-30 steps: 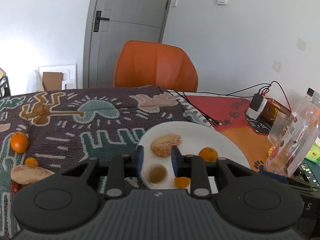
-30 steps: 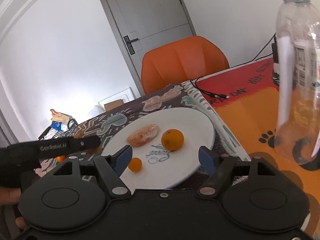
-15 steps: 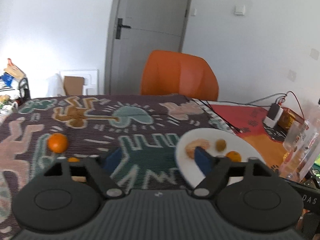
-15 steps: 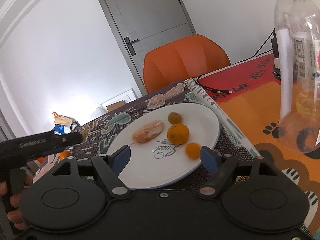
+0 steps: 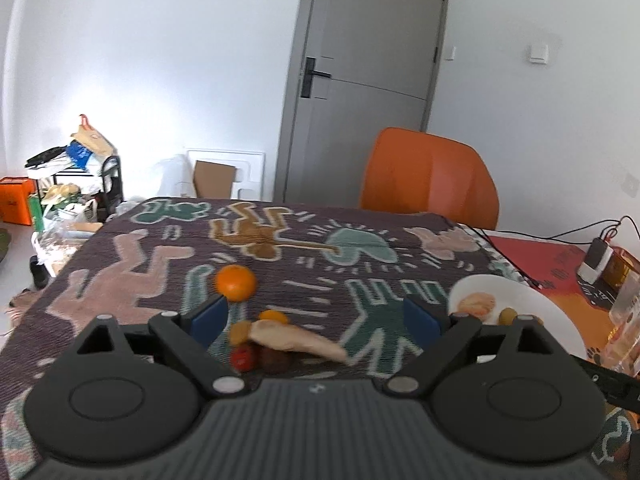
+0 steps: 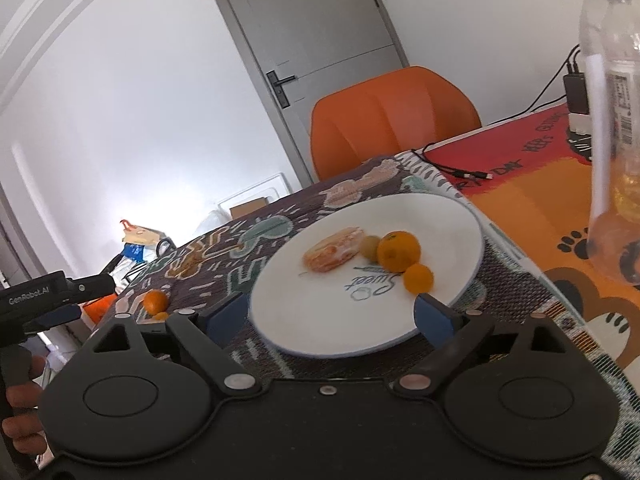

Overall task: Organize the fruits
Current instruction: 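Withdraw both tools from the plate toward the remaining fruit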

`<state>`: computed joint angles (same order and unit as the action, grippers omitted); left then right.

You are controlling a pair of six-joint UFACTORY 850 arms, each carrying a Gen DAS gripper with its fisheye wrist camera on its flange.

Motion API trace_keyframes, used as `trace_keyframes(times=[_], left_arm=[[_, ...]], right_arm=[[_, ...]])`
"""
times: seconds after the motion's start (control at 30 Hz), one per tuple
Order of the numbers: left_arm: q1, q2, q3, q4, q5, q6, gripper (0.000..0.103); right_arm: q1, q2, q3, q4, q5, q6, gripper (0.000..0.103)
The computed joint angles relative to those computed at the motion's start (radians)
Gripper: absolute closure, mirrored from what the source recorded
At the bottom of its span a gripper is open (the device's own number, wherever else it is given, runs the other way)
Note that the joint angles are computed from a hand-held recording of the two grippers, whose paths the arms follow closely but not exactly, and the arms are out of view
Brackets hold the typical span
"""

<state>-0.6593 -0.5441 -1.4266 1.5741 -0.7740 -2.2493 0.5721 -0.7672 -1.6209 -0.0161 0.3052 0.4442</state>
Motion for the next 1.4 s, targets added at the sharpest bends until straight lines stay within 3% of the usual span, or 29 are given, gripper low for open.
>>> trace_keyframes(times=[0.3,0.73,0.93,1.17,1.4], left_arm=[[-0.005,0.075,0.109,-0.028,-0.044,-0.043,0.009],[0.001,0.139,0.233,0.006,-0.075,-0.144,0.012],[0.008,0.141,0.246,0.023,-0.059,-0.162,0.022],[0.027,0.125,0.240,0.040,-0.002,-0.183,0.041],[0.048,0.091,0.211,0.061,0.044,-0.186,0.051]], right_arm=[[0.022,0.002,-0.002,-0.005,-0.003,-0.021,0.000],[0.053,-0.014,-0.034,-0.210,0.002,0.091,0.000],[0.061,-0.043,-0.084,-0.340,-0.011,0.178,0.003],[0.065,-0.088,-0.162,-0.634,-0.037,0.440,0.014],[0.072,-0.142,-0.260,-0.923,-0.062,0.705,0.015]])
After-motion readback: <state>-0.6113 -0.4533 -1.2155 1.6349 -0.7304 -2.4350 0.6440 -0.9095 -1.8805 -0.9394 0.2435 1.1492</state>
